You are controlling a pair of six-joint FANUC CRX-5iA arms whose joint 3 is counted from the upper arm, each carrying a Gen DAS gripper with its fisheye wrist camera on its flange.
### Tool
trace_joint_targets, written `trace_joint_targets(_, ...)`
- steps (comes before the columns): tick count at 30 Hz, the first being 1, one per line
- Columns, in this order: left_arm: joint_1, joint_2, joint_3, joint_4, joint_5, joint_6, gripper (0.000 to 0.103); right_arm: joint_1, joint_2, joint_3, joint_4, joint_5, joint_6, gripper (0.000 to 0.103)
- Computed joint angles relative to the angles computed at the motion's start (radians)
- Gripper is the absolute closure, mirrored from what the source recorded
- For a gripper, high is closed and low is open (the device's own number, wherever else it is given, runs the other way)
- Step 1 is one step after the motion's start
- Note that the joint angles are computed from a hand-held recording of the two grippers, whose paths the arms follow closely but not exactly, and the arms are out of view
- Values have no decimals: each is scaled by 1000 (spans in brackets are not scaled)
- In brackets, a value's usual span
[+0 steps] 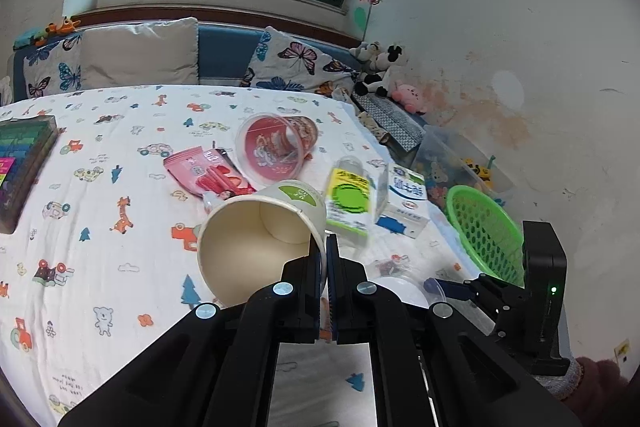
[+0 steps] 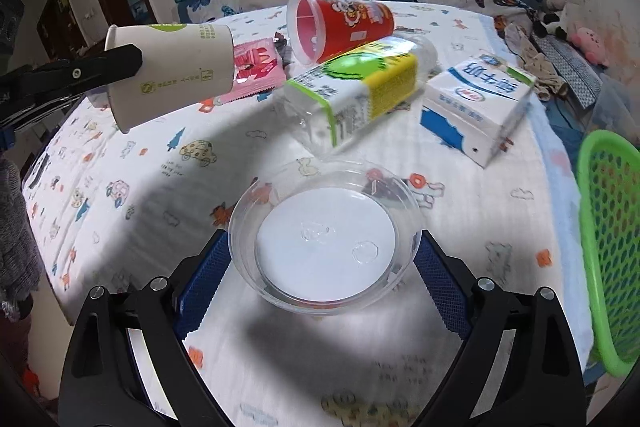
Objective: Collect trash
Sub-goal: 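Grasp the clear round plastic dish with the right tool, then drop the clear dish into the green basket with the right tool while the left carries the paper cup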
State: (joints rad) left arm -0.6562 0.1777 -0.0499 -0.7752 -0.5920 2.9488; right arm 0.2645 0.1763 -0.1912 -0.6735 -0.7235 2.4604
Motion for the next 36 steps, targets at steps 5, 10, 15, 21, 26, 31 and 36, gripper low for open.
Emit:
trace_joint_targets(5,-6,5,8,15,28,-25,99,-47,-31,-14,-33,-25,19,13)
trace_joint_targets(10,-7,29,40,51,53,-86,99,-103,-46,-9,-62,-46,28,13)
trace_joint_targets(15,3,67,80,117,86,-181,99,-167,-52,3,-94,-63,37,13)
trace_joint_targets(21,17,126,137,224,133,-328,99,-252,-44,35,-114,-71,22,13)
trace_joint_targets(26,33,192,199,362,165,-494,99,-319,-17,71,-102,-45,-17,13)
trace_joint_targets(31,31,274,299,476,151,-661,99,-371,34,119,-70,-17,-73,13)
trace_joint_targets(36,33,356,410,567,111,-783,99,-402,98,166,-17,9,-154,12)
